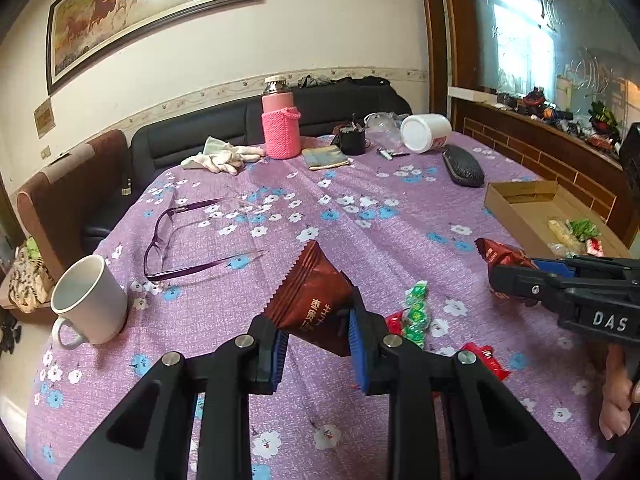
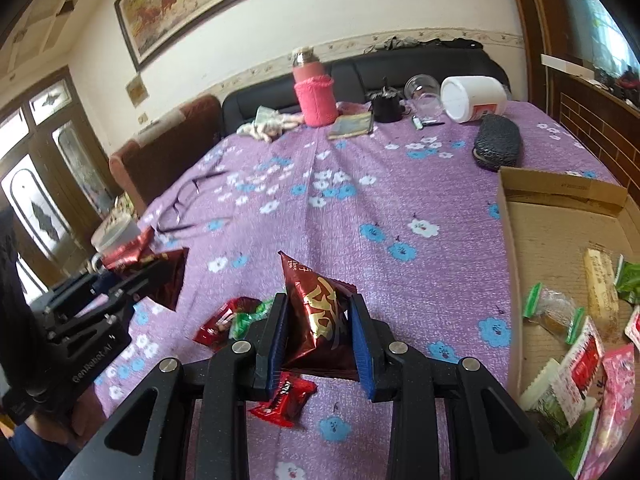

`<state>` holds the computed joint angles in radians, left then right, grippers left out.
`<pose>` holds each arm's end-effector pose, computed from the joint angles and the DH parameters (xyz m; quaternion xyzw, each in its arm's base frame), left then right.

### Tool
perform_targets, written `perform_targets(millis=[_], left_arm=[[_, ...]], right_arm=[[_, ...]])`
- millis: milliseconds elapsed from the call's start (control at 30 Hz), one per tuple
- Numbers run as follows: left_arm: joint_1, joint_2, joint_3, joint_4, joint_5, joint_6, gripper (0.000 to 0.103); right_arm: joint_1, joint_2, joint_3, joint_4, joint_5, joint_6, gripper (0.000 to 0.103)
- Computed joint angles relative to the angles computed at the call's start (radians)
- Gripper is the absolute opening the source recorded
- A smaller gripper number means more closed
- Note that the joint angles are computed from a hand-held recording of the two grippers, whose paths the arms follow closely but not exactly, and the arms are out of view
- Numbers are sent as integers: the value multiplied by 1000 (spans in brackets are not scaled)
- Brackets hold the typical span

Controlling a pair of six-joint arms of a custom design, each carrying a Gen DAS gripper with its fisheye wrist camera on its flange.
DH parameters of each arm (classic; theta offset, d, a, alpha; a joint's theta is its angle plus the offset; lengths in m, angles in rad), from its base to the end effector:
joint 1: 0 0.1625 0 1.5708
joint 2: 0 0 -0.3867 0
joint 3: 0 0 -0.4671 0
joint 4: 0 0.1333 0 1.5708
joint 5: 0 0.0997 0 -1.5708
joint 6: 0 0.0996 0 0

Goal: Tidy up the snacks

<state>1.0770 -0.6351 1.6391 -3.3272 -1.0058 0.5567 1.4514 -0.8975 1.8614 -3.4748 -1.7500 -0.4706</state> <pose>-0.1638 -0.6981 0.0046 0.3593 0.8241 -0.3445 0.2702 0.0378 -0.6546 0.1038 0.1152 -0.8814 0.4084 0.2075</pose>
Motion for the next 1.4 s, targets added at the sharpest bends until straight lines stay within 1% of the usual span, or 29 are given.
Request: perform_targets(millis=[100, 167, 300, 367, 433, 567, 667, 867, 1000, 1067, 1133, 1233, 1400], left_arm=[[2, -13, 8, 20, -20, -20, 26], [3, -20, 14, 27, -34, -27, 26], [2, -40, 31, 49, -67, -50, 26], [-1, -49, 40, 65, -77, -60, 26], [-6, -61, 49, 79, -97, -68, 26], [-32, -68, 71, 74, -116, -51, 26], [-58, -64, 76, 104, -140, -54, 26], [-120, -25, 60, 225, -212, -94, 26], [-165, 25, 43, 291, -276, -103, 26], [-182, 51, 33, 307, -292, -101, 26], [-194, 77, 15, 352, -323, -108, 26], [-209, 120, -20, 397, -341, -115, 26], [-213, 173, -70, 443, -335, -138, 26]], right_arm=[[-7, -25, 44, -68, 20, 17, 32], [-22, -55, 90, -113, 51, 36, 32], [-47, -108, 164, -188, 71, 68, 32], [-59, -133, 195, -230, 70, 71, 32], [-78, -160, 228, -298, 55, 78, 32], [-131, -222, 282, -387, 44, 142, 32], [-169, -248, 302, -429, 26, 181, 32], [-213, -259, 307, -466, -21, 255, 32], [-237, -271, 314, -451, -27, 296, 32], [-240, -272, 311, -445, -49, 317, 32], [-240, -269, 305, -440, -72, 324, 32], [-245, -271, 299, -412, -81, 342, 32], [-241, -264, 287, -391, -107, 340, 32]])
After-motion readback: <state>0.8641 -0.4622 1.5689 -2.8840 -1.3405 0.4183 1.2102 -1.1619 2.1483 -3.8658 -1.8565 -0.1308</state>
